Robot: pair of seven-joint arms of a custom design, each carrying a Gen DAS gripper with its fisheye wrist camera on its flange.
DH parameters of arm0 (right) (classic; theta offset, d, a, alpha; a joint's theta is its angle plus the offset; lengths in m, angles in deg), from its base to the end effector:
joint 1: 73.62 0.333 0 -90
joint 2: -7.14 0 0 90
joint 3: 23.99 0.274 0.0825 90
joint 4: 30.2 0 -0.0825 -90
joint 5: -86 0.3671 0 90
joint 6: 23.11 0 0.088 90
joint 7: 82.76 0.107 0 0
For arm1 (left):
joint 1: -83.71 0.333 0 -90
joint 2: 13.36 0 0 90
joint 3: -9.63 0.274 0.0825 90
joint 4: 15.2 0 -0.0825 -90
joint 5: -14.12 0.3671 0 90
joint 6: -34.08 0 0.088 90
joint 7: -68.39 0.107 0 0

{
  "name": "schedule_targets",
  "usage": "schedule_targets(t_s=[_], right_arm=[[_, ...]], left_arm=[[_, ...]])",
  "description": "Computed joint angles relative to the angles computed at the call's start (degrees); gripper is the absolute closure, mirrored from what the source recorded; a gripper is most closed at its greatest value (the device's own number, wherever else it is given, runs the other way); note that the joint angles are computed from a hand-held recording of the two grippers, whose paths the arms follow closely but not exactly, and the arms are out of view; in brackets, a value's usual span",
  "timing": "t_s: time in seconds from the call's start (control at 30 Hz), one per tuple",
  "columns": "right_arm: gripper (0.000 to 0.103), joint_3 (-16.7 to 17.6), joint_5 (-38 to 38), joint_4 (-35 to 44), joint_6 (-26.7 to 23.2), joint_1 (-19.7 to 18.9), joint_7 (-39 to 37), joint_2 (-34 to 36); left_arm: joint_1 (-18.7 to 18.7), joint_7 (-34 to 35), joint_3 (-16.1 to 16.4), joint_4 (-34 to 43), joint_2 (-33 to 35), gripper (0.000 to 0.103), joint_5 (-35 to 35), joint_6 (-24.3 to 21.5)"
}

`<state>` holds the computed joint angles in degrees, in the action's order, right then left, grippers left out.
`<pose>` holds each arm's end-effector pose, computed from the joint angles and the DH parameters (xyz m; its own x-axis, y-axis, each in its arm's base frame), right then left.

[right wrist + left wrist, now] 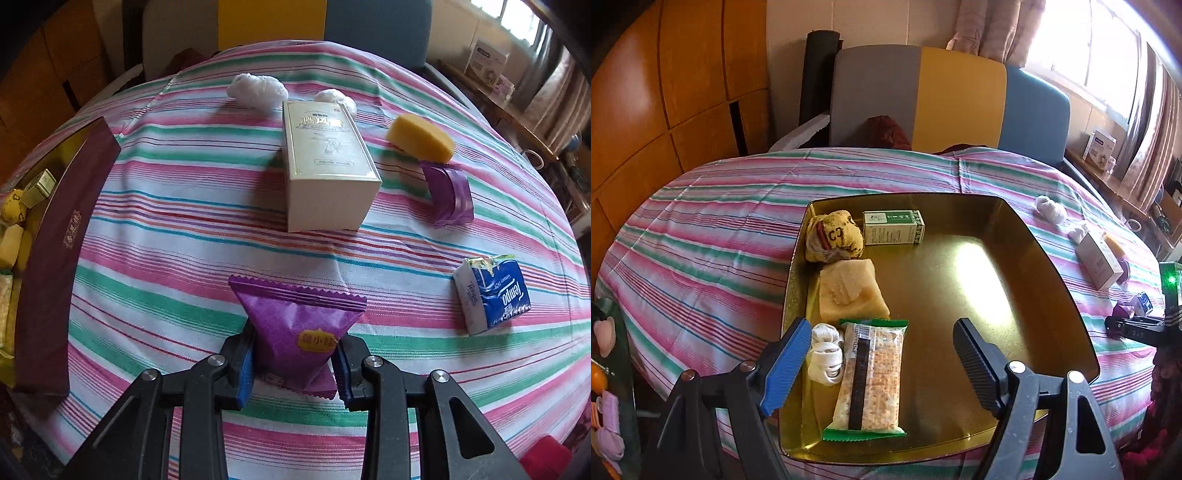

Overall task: Organize objects
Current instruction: 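Carry the purple pastry packet with the right gripper into the tray and release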

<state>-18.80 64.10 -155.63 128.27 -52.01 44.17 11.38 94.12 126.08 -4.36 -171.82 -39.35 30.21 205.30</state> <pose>0.4938 0.2599 0.3612 0.1163 -0.9928 0.0302 -0.8963 -0.1180 -0.4275 0.4206 -0.0437 0.4055 0.2041 -0.9777 0.0491 -0.7321 -0.1857 -0.6554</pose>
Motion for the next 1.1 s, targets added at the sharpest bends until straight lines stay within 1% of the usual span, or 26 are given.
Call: schedule_targets(t_s=[0.07, 0.23, 0.3, 0.47, 0.7, 0.87, 1.1], right_arm=[[0.068, 0.4, 2.41, -1.05, 1.33, -0.03, -1.07, -0.75], [0.068, 1.3, 2.48, -1.43, 2.78, 0.84, -0.79, -1.96], [0.068, 1.7, 3.02, -0.85, 3.67, 1.25, -1.3, -2.0], [0.068, 2.56, 3.78, 1.79, 4.87, 2.7, -2.31, -1.09], [0.068, 3.42, 4.02, 4.95, 7.69, 5.2, -1.78, -0.03], [0.068, 4.52, 8.23, 8.17, 9.42, 6.86, -6.14, 2.44], [0.068, 5.49, 13.08, 14.31, 8.18, 9.36, -12.42, 7.73]], left_arm=[[-0.43, 0.36, 0.59, -0.39, -0.47, 0.023, -0.33, -0.1], [-0.84, 1.14, 1.38, -1.24, -1.32, 0.023, -1.18, 0.05], [-1.5, 1.98, 2.12, -1.46, -1.44, 0.023, -1.92, -0.03], [-1.37, 2.57, 2.2, -2.24, -2.0, 0.023, -2.91, 0.08], [-1.12, 3.37, 2.33, -2.96, -2.54, 0.023, -4.02, 0.06], [-1.1, 3.81, 2.56, -3.19, -2.45, 0.023, -4.57, -0.05], [-0.92, 4.29, 2.9, -3.4, -2.31, 0.023, -5.11, -0.26]])
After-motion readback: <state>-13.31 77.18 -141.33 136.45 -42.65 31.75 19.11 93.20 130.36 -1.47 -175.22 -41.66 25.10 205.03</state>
